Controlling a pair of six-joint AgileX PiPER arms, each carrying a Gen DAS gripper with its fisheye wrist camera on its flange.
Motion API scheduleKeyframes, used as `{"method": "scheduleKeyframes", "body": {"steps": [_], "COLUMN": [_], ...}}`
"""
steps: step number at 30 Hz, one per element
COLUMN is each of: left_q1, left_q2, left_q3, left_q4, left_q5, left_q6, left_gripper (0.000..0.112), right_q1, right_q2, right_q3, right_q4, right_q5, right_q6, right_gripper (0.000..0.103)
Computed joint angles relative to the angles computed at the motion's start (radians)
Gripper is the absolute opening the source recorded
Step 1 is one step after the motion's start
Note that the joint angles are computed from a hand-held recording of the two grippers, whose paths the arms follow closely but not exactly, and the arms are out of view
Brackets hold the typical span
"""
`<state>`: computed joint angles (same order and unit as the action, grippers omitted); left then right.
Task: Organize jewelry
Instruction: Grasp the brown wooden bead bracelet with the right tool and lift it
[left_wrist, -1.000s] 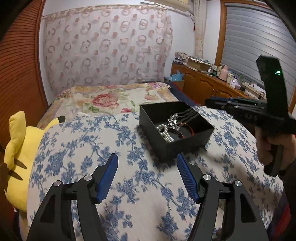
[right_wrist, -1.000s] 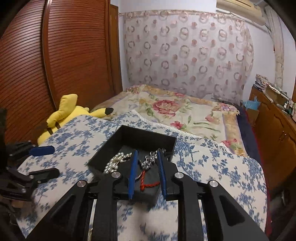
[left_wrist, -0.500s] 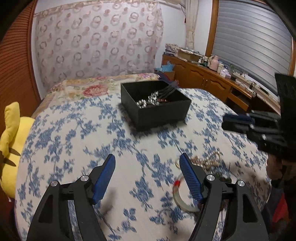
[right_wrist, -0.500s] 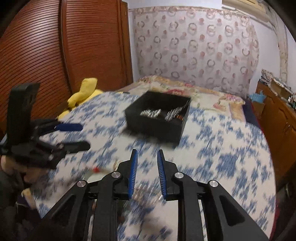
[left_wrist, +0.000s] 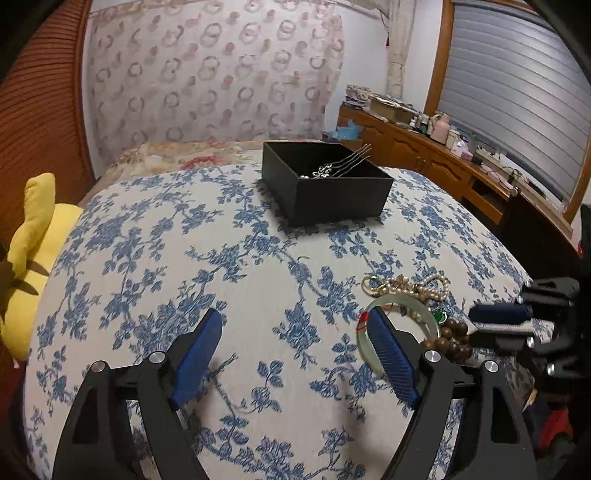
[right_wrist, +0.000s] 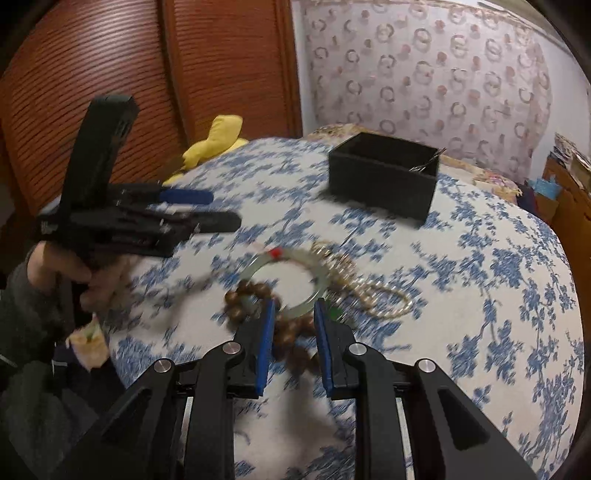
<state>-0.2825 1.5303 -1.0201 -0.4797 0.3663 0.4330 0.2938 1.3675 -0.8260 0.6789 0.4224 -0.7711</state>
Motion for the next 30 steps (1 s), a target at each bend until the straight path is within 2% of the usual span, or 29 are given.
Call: {"method": "scheduleKeyframes", "body": {"steps": [9, 15, 16, 17, 21, 23, 30], "left_q1": [0.004, 0.001, 0.0, 0.001, -0.006, -0.013, -0.05], "left_q2": [-0.017, -0.021, -0.022, -0.022, -0.025, -0.027, -0.025], "left_q3": [0.021, 0.022, 0.022, 0.02, 0.022, 0.022, 0.02], "left_q4": [0.003, 0.0, 0.003, 0.006, 0.009, 0.017, 0.049], "left_q5": [-0.018, -0.016, -0.016, -0.014, -0.014, -0.011, -0.002], "left_q6": [-0.009, -0.003, -0.007, -0.01, -0.014, -0.025, -0.06], "left_gripper": [0.089, 0.091, 0.091, 0.091, 0.091, 0.091, 0.091], "right_q1": [0.037, 0.058, 0.059, 0.06, 0.011, -0.009, -0.116], "right_q2": [0.026, 0.045, 0.044, 0.043, 0.03, -0.005, -0.125], "right_q3": [0.002, -0.013, -0.01, -0.008, -0.008, 0.005, 0.021], "right_q4": [-0.14, -0.199, -0.201, -0.203, -0.076, -0.046, 0.071], "right_q5": [0.007, -0.007, -0.011, -0.014, 0.016, 0.012, 0.075], "right_q6": [0.115, 0.148, 0.145, 0.143, 0.044, 0.008, -0.107], "right_gripper": [0.024, 0.025, 0.024, 0.017, 0.015, 0.015, 0.015]}}
